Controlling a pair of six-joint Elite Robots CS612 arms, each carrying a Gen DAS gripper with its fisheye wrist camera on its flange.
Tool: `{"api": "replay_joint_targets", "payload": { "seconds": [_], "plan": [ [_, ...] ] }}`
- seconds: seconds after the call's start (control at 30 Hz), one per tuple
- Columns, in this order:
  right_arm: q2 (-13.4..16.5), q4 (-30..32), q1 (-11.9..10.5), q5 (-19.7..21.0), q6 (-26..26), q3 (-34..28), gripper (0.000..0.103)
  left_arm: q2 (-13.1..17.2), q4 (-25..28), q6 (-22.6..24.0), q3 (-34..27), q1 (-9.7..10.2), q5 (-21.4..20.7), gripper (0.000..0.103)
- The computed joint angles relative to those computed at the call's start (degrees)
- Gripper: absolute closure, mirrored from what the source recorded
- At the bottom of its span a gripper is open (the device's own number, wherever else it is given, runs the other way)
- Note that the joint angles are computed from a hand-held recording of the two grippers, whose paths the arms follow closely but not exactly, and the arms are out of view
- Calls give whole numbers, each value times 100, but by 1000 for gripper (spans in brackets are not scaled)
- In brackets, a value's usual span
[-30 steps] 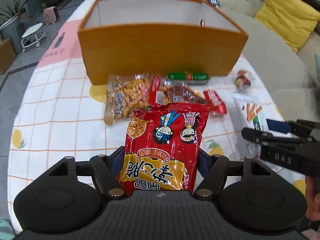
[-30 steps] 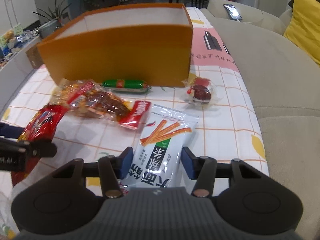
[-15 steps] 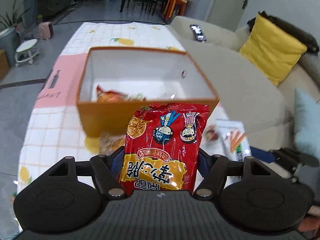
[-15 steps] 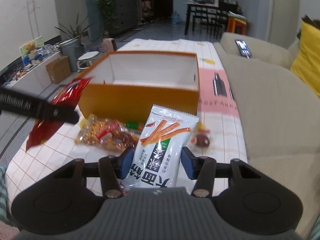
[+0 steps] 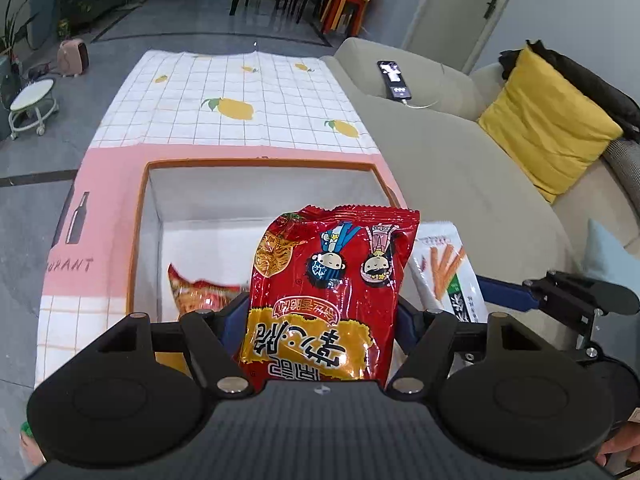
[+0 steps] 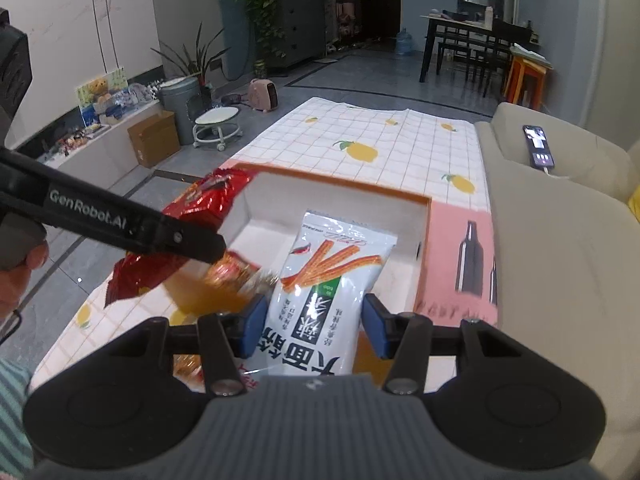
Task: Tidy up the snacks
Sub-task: 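Carry both held packs over the orange box and lower them inside, then open both grippers to drop the packs into the box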
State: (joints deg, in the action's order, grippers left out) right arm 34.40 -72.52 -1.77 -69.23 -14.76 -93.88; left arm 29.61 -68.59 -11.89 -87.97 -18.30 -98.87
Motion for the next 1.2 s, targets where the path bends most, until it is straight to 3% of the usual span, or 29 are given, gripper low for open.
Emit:
{"api": "replay_joint_targets", "payload": {
  "seconds": [0.23,0.47,0.73,0.93,1.2],
  "plan": [
    [-566,249,172,-560,-932,1247,53,-255,-19,-290,899,49,-204,22],
    [-925,411,257,-791,-1168,2251,53,-401,-57,-625,1717,127,-410,22],
    [-1200,144,400,-1270,-1699,3150,53,-597,-198,-645,2457,184,-498,21],
    [-1287,-20,433,-1530,-1954,3475,53,-668,-263,-689,2760,225,-749,16],
    [-1188,-192,478,-1812,-2489,3411,50,-632,-268,-699,2771,296,-1042,12]
  ]
}}
